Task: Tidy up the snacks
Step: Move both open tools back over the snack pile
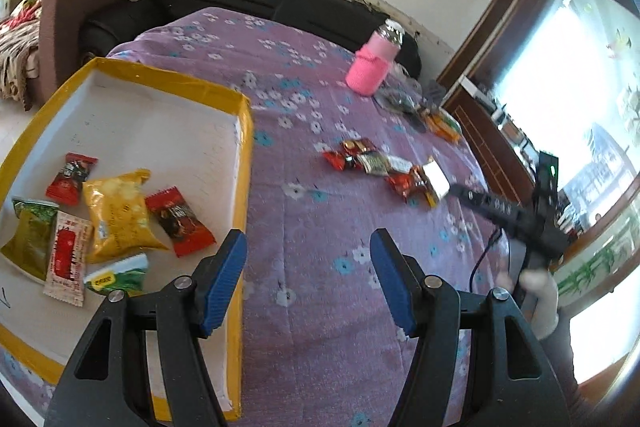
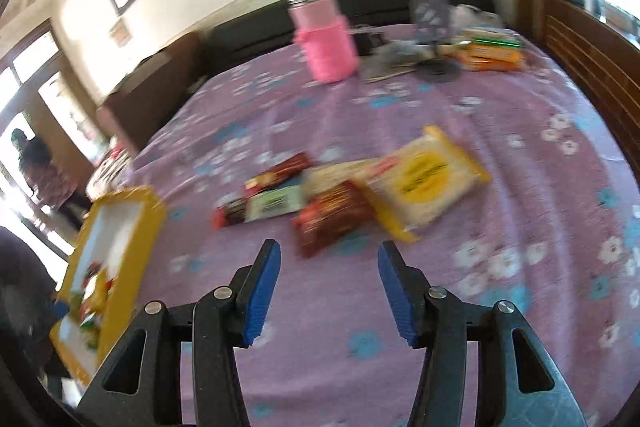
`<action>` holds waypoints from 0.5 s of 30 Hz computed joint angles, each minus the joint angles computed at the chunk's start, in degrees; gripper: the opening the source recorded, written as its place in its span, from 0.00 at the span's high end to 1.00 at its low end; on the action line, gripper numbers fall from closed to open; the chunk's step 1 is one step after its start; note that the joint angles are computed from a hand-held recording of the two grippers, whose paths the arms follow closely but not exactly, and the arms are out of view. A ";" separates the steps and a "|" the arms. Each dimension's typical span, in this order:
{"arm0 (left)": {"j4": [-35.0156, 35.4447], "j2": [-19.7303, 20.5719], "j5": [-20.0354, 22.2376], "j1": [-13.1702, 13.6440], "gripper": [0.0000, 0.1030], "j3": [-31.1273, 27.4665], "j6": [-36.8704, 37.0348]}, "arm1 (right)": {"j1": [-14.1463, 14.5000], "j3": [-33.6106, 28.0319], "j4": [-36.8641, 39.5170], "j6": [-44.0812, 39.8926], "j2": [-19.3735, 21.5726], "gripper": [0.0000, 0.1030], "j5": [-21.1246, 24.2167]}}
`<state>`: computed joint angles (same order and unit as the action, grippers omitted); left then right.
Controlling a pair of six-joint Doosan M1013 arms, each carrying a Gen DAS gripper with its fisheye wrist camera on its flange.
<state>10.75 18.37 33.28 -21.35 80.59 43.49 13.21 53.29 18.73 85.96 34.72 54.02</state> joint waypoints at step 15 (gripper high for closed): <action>-0.13 0.56 1.70 0.02 0.38 0.00 1.18 | 4.19 -14.68 -14.60 5.74 10.61 0.51 7.34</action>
<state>10.62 18.93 34.98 -21.33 80.59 44.66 17.41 38.62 4.13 91.70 45.33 61.36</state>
